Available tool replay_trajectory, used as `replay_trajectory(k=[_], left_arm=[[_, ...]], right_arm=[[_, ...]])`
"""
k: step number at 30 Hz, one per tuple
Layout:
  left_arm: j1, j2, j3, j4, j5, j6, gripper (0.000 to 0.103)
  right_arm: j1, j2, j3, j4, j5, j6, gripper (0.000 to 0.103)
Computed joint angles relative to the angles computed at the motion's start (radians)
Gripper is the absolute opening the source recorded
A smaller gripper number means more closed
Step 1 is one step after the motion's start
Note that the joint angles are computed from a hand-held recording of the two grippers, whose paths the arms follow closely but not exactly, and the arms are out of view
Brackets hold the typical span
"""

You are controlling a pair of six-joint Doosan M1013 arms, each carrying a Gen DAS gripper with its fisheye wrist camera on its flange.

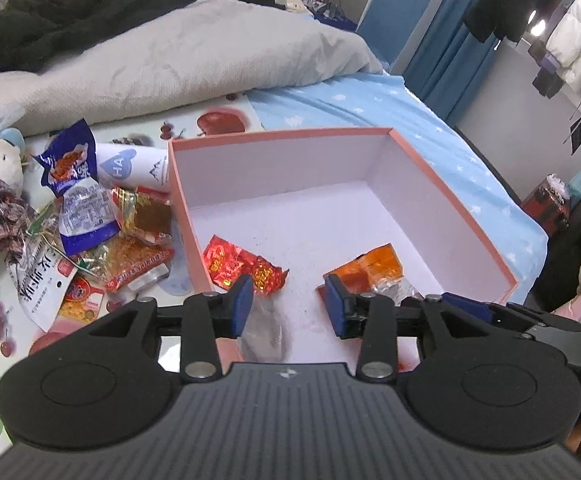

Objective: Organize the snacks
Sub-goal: 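Open both tools to drop the packets into the deep pink box, then withdraw both open tools from the box back toward the snack pile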

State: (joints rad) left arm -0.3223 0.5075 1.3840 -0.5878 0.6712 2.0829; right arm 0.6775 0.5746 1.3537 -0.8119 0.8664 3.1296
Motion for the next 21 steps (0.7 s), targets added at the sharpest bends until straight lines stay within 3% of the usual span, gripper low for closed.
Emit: replay_trajectory(k=[21], left_arm=[[0.043, -0.108, 0.070, -0.185, -0.113, 0.170, 0.046]], right_arm=[[0.044, -0.044, -0.018, -0.239, -0.021, 0.100, 0.051]])
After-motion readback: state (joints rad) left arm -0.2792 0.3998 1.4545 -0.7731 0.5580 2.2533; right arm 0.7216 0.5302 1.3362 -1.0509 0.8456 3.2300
